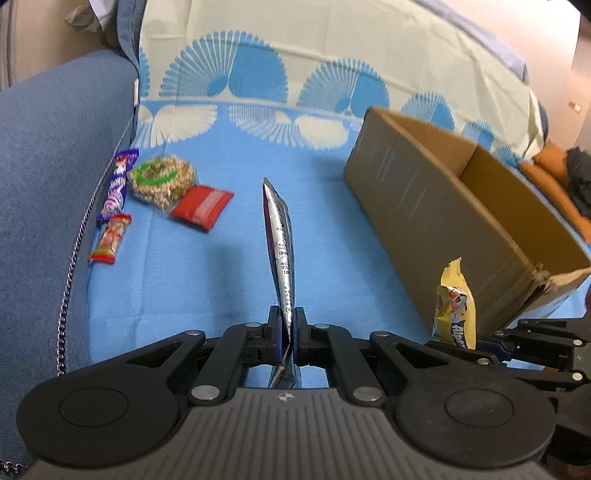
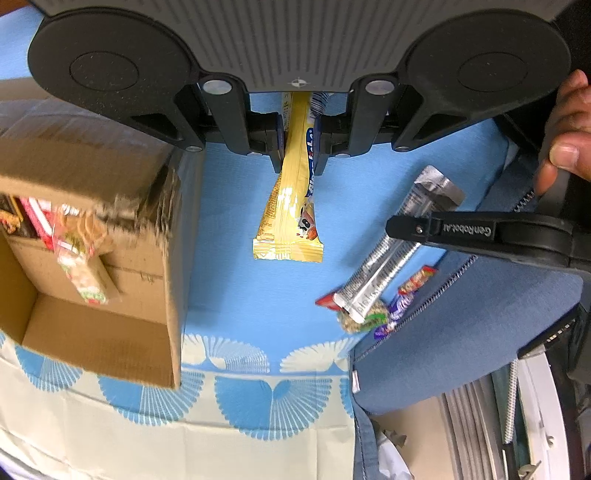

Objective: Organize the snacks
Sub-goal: 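Carry both packs over the box and open both grippers to drop them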

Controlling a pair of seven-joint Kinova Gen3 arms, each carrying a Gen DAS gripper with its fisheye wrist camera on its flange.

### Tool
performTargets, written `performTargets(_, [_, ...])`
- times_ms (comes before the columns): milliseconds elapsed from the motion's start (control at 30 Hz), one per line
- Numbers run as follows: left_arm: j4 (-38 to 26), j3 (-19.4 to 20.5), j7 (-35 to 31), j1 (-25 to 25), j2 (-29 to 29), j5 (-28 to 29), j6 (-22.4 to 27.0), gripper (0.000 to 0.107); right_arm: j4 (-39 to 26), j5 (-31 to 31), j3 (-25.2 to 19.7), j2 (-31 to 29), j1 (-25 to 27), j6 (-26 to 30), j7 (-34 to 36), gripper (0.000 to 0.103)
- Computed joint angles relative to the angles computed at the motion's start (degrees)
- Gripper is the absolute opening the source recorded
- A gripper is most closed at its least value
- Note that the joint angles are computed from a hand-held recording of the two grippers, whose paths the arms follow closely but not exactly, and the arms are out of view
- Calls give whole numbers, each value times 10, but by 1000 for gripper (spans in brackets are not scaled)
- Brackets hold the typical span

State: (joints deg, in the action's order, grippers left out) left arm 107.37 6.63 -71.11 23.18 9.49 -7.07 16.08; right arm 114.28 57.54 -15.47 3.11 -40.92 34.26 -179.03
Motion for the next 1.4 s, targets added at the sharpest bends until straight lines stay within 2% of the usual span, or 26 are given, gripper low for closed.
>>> performTargets(167, [44, 52, -69, -68, -28, 92, -69, 5, 6, 40, -7, -20, -1, -2, -28, 15])
performTargets(267, [37, 66, -96, -86, -33, 139, -56, 5, 12, 67, -16, -36, 7, -5, -47, 15])
performTargets(367, [26, 55, -84, -73, -35, 160, -34, 5, 18, 102, -27, -52, 17, -7, -77, 15])
performTargets(567, [-16, 28, -3, -12, -28, 103, -14, 5, 35, 174, -41, -86, 49, -17, -154, 15])
performTargets(733, [-94, 19, 55, 34, 0, 48, 9, 5, 54, 231, -43, -116, 85, -14, -242, 15])
performTargets(800, [-136, 18, 72, 53, 19, 32, 23, 5, 62, 246, -47, -127, 97, 15, -279, 15])
performTargets(967, [-258, 25, 74, 93, 82, 17, 58, 5, 71, 237, -40, -139, 122, 91, -313, 15])
performTargets(1067, [-326, 24, 67, 119, 120, 11, 80, 5, 75, 220, -29, -143, 142, 108, -328, 15])
performTargets(1200, [-410, 16, 58, 156, 167, 2, 107, 5, 83, 214, -18, -144, 161, 104, -345, 15])
performTargets(1300, [-458, 22, 36, 164, 192, 10, 141, 9, 77, 193, -12, -140, 172, 99, -332, 20])
performTargets(1333, [-471, 15, 36, 173, 198, 7, 153, 13, 75, 182, -11, -140, 175, 96, -323, 32])
performTargets(1367, [-473, 11, 35, 177, 200, 6, 157, 28, 74, 178, -7, -139, 177, 91, -320, 48])
performTargets(1400, [-465, 7, 35, 179, 195, 6, 153, 37, 79, 178, -14, -142, 181, 95, -326, 51])
